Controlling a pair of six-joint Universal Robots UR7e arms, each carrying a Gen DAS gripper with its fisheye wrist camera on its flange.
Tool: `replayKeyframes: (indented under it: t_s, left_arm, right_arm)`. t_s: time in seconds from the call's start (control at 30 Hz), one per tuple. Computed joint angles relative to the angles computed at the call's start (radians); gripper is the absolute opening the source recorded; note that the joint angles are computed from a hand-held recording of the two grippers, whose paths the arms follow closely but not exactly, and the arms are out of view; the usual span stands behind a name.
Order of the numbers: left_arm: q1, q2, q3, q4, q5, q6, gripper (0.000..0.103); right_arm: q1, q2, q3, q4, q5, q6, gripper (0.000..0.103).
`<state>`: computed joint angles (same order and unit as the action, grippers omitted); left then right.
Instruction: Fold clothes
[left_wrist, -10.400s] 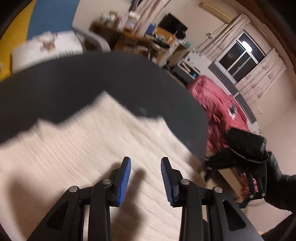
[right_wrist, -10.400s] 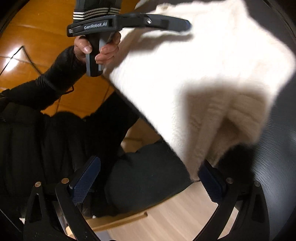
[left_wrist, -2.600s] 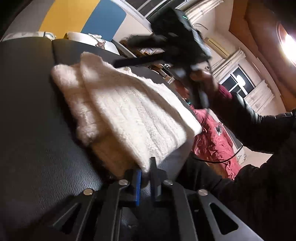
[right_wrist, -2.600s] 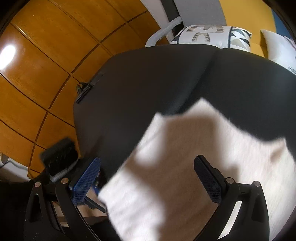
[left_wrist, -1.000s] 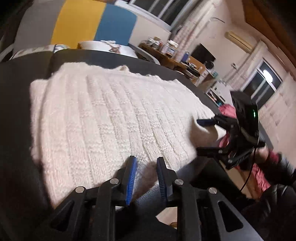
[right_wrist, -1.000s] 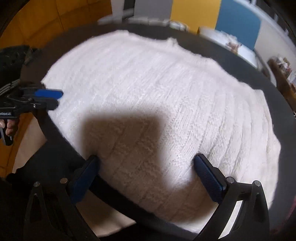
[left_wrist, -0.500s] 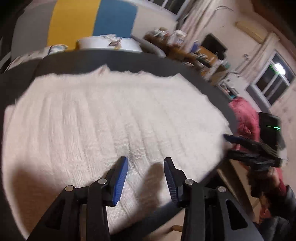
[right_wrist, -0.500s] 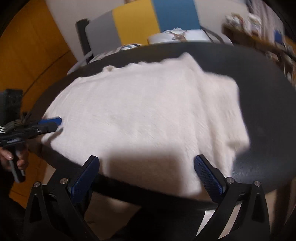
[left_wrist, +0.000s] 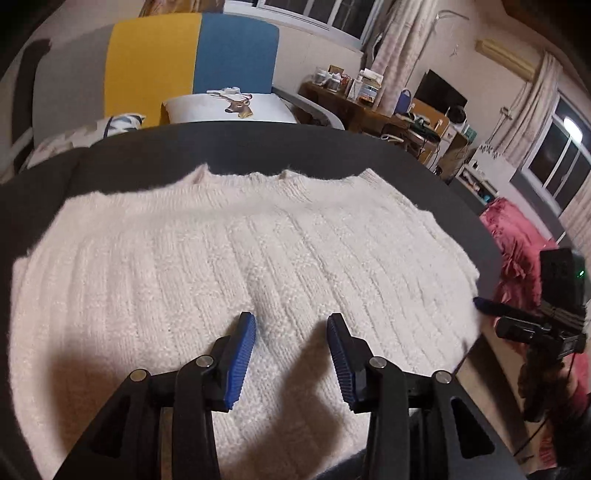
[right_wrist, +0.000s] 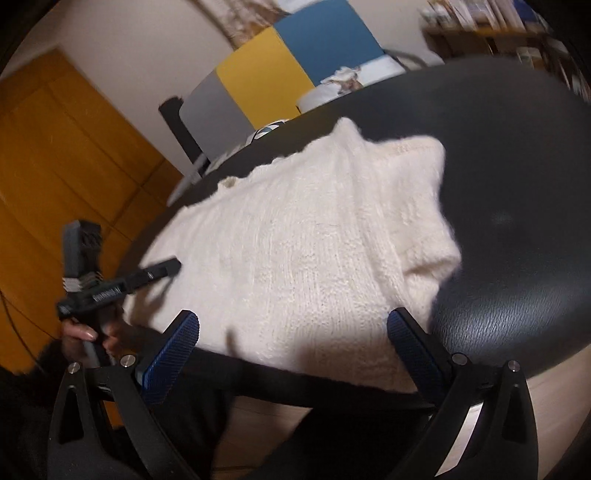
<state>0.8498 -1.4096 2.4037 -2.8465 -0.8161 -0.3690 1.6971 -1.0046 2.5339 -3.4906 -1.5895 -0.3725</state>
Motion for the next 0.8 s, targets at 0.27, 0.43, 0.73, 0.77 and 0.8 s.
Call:
replayKeyframes:
  t_s: [0.27,0.43,0.73,0.77,0.8]
  left_arm:
    - [0.047,0.085,-0.105,0.014,0.001,0.042,0.041]
    - [0.044,0.092,-0.101,-0.008,0.003,0.074,0.041]
    - [0.144,0.224,-0.365,0.016,-0.176,0.276,0.041]
    - [0.16,0.252,-0.402,0.041,-0.192,0.289,0.041]
    - [0.175,0.275,-0.43,0.059,-0.208,0.307,0.041]
  right_arm:
    - [0.084,-0.008,-0.089,0.06,0.007,0.003,0.103]
    - [0.085,0.082,-0.193,0.181,-0.098,0.022,0.103]
    - [0.129,0.049,-0.322,0.275,-0.07,-0.038,0.103]
    - [0.122,0.056,-0.356,0.326,-0.06,-0.028,0.103]
    - [0.111,0.068,-0.388,0.391,-0.057,-0.019,0.103]
